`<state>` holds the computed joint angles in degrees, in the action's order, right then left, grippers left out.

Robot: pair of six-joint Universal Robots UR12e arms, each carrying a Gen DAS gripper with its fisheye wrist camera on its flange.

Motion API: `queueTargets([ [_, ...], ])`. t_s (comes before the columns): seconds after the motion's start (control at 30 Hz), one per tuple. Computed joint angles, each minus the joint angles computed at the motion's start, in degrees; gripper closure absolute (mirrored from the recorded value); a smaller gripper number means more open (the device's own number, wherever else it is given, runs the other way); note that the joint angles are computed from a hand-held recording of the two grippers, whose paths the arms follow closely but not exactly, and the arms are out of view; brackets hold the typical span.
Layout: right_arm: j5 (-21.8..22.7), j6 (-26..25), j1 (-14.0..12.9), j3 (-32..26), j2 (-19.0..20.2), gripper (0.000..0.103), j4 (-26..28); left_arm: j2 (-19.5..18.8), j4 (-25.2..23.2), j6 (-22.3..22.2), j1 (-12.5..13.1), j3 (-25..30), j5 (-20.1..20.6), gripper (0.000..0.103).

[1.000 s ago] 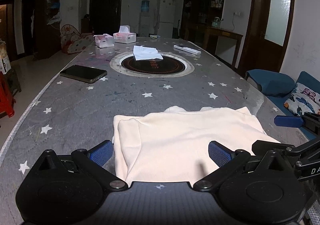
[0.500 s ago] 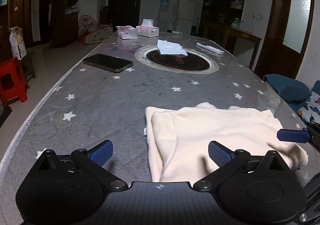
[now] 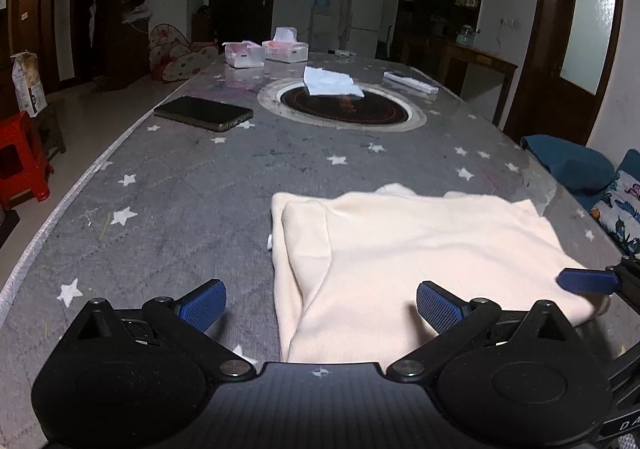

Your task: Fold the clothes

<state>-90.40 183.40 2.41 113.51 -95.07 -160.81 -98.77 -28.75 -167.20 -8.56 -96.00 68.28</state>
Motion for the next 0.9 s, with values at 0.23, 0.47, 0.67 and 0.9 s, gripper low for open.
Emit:
queueTargets([
  [0.23, 0.7, 0.2, -0.5, 0.7, -1.0, 0.0, -0.3, 0.1, -0.7, 0.8, -0.2, -0.4, 1.7, 0.0],
  [0.47, -0.7, 0.6, -0.1, -1.3, 1.4, 0.0, -2.4, 0.3, -0.3, 0.2, 0.2, -0.6, 2.5, 0.0],
  [0.67, -1.9, -1.4, 0.3, -1.6, 1.9, 0.0, 0.4, 0.2, -1.0, -0.6, 0.5, -0.4, 3.2, 0.0],
  [0.9, -6.8, -1.0, 0.4, -0.4, 0.5, 0.0, -2.6, 0.2, -0.2, -0.7, 0.4, -0.2, 2.0, 0.0],
])
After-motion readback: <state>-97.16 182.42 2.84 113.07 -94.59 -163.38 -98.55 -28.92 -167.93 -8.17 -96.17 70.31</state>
